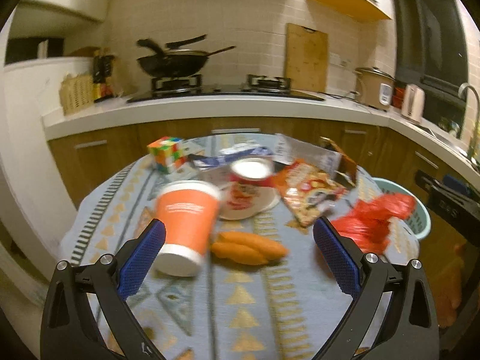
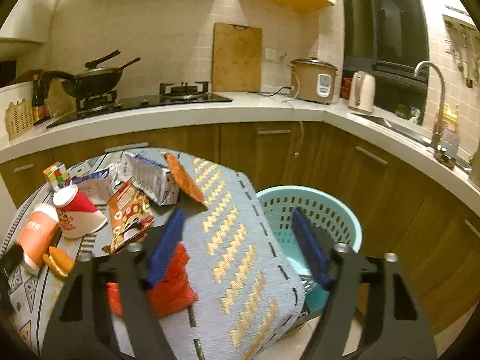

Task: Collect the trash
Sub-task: 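Grasp the red plastic bag with the right gripper while the left grasps the orange cup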

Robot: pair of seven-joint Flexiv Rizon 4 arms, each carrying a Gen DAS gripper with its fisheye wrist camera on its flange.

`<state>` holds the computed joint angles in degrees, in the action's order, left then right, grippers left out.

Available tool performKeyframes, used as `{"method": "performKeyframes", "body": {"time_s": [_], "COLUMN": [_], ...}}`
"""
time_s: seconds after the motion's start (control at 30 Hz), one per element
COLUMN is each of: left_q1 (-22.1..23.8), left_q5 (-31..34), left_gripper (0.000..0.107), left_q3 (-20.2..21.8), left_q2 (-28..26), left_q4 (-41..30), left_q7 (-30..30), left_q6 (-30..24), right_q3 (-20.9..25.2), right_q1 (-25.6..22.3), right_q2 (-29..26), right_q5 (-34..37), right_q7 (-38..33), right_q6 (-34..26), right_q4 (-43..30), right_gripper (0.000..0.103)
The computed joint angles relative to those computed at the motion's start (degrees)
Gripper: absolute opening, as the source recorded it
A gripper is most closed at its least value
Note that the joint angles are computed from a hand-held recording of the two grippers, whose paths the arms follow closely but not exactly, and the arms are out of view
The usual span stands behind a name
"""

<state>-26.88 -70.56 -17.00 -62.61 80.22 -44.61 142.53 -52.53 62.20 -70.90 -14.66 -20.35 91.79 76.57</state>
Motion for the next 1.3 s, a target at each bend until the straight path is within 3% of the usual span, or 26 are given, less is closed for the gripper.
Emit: {"method": "performKeyframes", "body": {"time_s": [0.07,0.13,0.23,0.33,0.4,0.43,0.47,0.57,0.77,0.9,0.97,1.07,1.13,1.3], "left_q1": [2.0,3.8,5.1,4.6,4.2,4.5,5.7,8.5,11.2,11.3,12.0,12.8,12.3,11.2], "left_q5": [1.4,2.6,1.7,-2.7,-8.3,-10.1,-14.9,-22.4,-24.1,-21.4,-21.3,-19.1,-18.2,-16.6], "left_gripper": [0.096,0.096,0.095,0.095,0.094,0.094,0.092,0.086,0.074,0.072,0.071,0.071,0.071,0.071], "left_q3": [0.2,0.7,2.0,3.6,3.6,2.9,0.4,-7.8,-23.7,-26.8,-26.3,-21.3,-18.9,-14.8], "left_q2": [1.7,3.7,5.3,5.1,3.9,3.4,2.7,-1.2,-9.8,-11.4,-10.1,-5.8,-4.4,-1.9], "left_q4": [3.8,7.4,9.2,6.9,3.0,1.6,-1.6,-11.6,-29.6,-31.8,-28.9,-18.6,-15.8,-11.2], "left_q7": [-3.8,-6.9,-6.8,-1.8,3.4,5.1,10.2,24.3,44.7,46.7,44.5,34.6,31.2,25.4], "left_q6": [-0.8,-3.0,-8.5,-14.2,-16.2,-16.4,-16.6,-11.0,0.5,3.0,2.5,-1.5,-2.3,-4.9], "right_q3": [2.8,6.6,10.8,11.7,12.9,13.3,14.5,18.0,25.5,33.7,37.0,39.5,41.3,53.7], "right_q1": [-1.7,-4.0,-6.4,-7.0,-7.6,-7.9,-8.7,-10.6,-14.2,-18.2,-19.9,-21.3,-22.2,-27.6], "right_q2": [0.6,1.4,2.0,2.1,2.4,2.5,2.8,3.6,4.2,4.2,4.2,4.7,5.0,3.2], "right_q5": [-1.3,-2.5,-3.6,-3.4,-3.0,-2.7,-2.6,-2.7,-4.2,-6.6,-7.1,-6.1,-5.7,-8.4], "right_q7": [-1.7,-3.5,-5.4,-6.4,-7.4,-7.8,-8.6,-12.4,-19.2,-24.7,-26.6,-28.4,-30.0,-36.5], "right_q6": [0.0,0.1,0.7,1.8,2.3,2.6,3.5,4.2,4.3,2.8,2.6,5.7,6.5,0.5], "right_q4": [-1.4,-3.0,-4.5,-4.8,-4.8,-4.9,-4.9,-5.3,-6.9,-9.6,-10.5,-10.1,-10.2,-15.1], "right_gripper": [0.041,0.036,0.036,0.037,0.044,0.054,0.062,0.065,0.076,0.079,0.080,0.084,0.089,0.089]}}
